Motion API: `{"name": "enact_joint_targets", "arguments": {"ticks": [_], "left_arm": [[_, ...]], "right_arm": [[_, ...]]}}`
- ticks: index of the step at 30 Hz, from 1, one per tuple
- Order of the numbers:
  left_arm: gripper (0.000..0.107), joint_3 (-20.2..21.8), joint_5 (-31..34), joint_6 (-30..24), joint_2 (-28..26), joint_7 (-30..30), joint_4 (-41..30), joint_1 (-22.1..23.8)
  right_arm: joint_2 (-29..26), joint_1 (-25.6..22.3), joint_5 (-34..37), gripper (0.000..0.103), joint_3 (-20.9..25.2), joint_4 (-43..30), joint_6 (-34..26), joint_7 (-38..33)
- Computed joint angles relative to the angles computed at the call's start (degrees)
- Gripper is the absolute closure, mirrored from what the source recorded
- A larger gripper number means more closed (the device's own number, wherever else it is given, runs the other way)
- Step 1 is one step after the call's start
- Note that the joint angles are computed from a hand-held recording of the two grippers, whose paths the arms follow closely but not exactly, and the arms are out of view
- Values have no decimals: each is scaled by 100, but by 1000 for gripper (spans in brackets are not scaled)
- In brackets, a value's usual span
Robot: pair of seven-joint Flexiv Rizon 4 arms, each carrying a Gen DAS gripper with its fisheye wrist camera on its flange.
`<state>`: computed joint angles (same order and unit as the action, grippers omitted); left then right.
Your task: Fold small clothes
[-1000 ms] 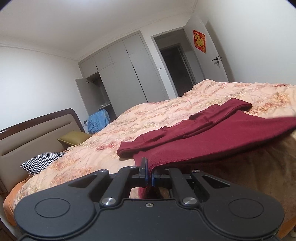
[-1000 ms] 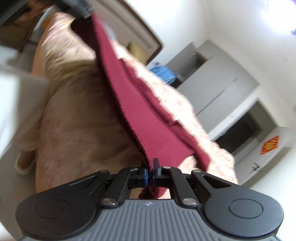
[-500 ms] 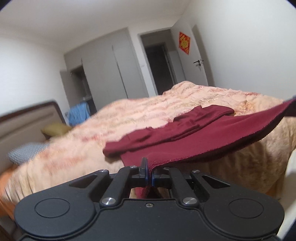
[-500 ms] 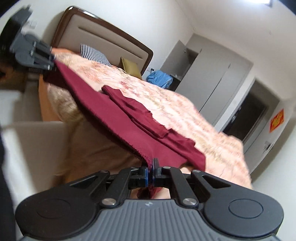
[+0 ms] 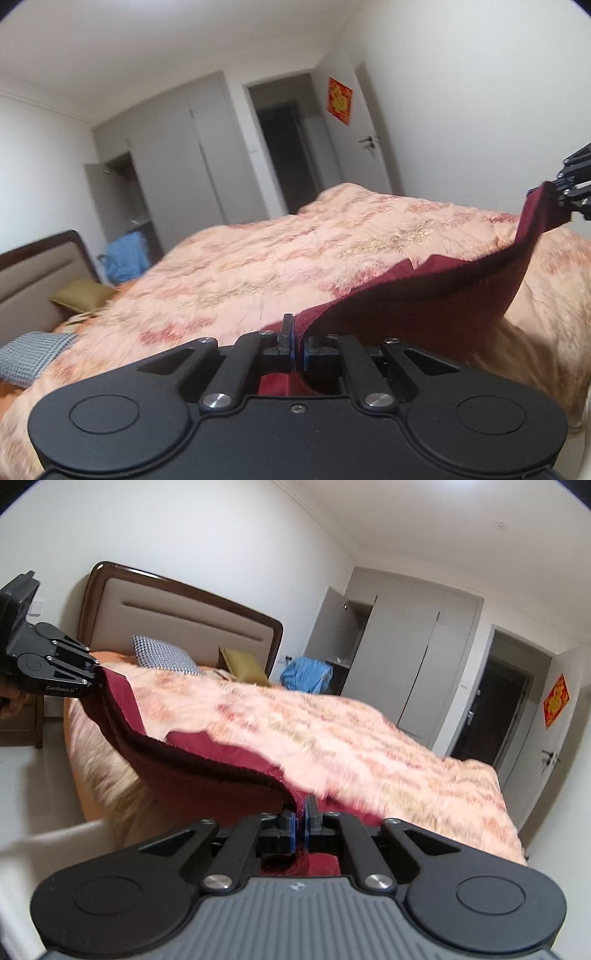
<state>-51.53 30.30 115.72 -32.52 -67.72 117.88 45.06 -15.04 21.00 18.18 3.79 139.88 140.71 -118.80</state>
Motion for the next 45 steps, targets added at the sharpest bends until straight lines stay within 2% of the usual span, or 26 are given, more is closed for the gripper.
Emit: {"name": "enact_joint_targets", "arguments": {"ticks": [2, 5, 8, 14, 18, 22, 27, 29, 30, 31, 33, 35, 37, 39, 41, 43, 45], "left_arm": [[103, -248, -100, -756, -360, 319, -700, -98], [103, -151, -612, -1933, -765, 877, -1775, -634], [102, 366, -1092, -2847, -1184, 1254, -2919, -1439], [102, 1636, -1700, -4142, -2181, 1621, -5143, -2931], [101, 2089, -2259, -5059, -2895, 1694, -6400, -3486], [95, 2438, -2698, -5450, -3406, 1678, -7261, -3827], [87, 2788, -3092, -5684, -3616, 1728, -7605, -4054], [77, 2857, -3314, -5892, -3686, 1788, -7748, -4085], [61, 2840, -3450, -5968, -3683, 1839, -7742, -4062], [36, 2795, -3604, -6024, -3690, 1902, -7732, -4027], [11, 2627, -3901, -5901, -3622, 2098, -7490, -3894], [8, 2389, -4187, -5638, -3519, 2373, -7152, -3723], [5, 2265, -4474, -5617, -3448, 2498, -6994, -3607], [5, 2208, -4724, -5422, -3341, 2522, -6748, -3520], [5, 2030, -4977, -5261, -3212, 2736, -6409, -3365], [5, 1833, -5183, -5077, -3062, 3041, -5979, -3190], [5, 1821, -5264, -4940, -2914, 3302, -5610, -3117]], "right_arm": [[-50, -108, -207, 98, -232, -474, -423, -113], [-259, -214, -403, 98, -572, -1361, -1297, -142], [-687, -483, -877, 97, -765, -2262, -2135, 282], [-1847, -978, -1872, 98, -921, -3982, -3565, 1318], [-2507, -1302, -2266, 98, -737, -4853, -4344, 1877], [-2907, -1501, -2573, 97, -579, -5170, -4565, 2172], [-3342, -1732, -3011, 97, -380, -5663, -4768, 2428], [-3492, -1829, -3136, 95, -257, -5912, -4926, 2518], [-3532, -1855, -3167, 94, -229, -5959, -4951, 2558], [-3582, -1888, -3196, 92, -191, -6029, -4982, 2591], [-3607, -1934, -3210, 84, -128, -6047, -5017, 2671], [-3649, -2018, -3216, 58, -4, -6110, -5097, 2712], [-3673, -2094, -3201, 40, 112, -6136, -5152, 2734], [-3689, -2200, -3167, 29, 275, -6137, -5166, 2718], [-3679, -2305, -3121, 13, 439, -6105, -5147, 2677], [-3639, -2360, -3060, 9, 506, -5993, -4979, 2668], [-3577, -2456, -3027, 9, 624, -5845, -4849, 2651]]}}
